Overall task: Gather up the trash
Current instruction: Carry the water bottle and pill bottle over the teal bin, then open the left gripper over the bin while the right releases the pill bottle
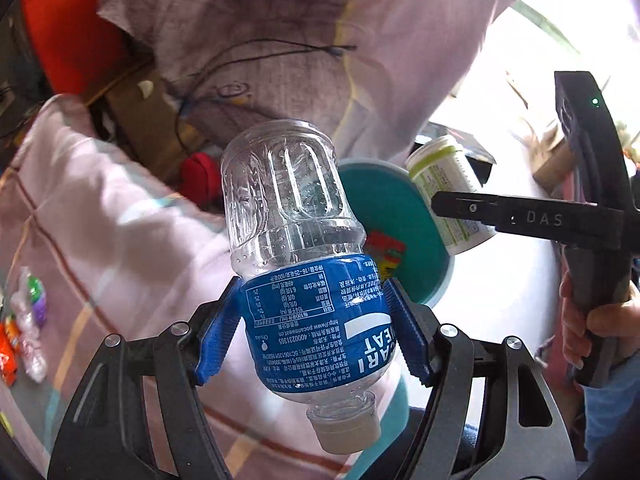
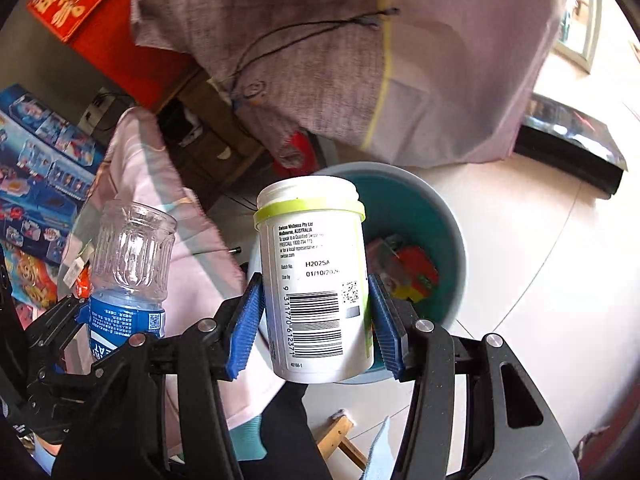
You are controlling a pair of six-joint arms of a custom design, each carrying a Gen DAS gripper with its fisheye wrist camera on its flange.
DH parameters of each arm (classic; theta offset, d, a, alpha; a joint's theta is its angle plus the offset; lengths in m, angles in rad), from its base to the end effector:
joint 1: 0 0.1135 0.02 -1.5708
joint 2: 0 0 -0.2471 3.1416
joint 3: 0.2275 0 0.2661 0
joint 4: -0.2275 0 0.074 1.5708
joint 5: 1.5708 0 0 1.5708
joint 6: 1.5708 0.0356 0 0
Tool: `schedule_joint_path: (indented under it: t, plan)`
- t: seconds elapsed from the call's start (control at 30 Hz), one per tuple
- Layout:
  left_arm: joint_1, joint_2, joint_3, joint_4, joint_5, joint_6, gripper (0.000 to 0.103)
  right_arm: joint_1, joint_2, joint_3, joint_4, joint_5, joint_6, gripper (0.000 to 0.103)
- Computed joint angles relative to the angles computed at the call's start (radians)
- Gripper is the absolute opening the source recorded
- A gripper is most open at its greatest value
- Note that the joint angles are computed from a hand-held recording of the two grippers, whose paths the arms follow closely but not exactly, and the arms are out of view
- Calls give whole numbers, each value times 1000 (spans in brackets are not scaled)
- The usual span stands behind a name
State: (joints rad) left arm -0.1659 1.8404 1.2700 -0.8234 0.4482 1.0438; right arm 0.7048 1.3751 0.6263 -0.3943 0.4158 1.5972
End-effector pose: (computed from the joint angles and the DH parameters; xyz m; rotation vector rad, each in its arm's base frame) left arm 0.3477 -0.0739 0.1578 1.6132 2.2355 -0.4647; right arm 0.1974 0.1490 0.1264 1.2192 2.2749 0.2896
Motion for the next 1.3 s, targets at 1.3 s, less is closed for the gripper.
schedule_joint_path:
  t: [1.3]
  plan:
    - [-66, 128, 14, 37, -80, -106, 91, -69, 50, -100, 131, -129, 21, 76]
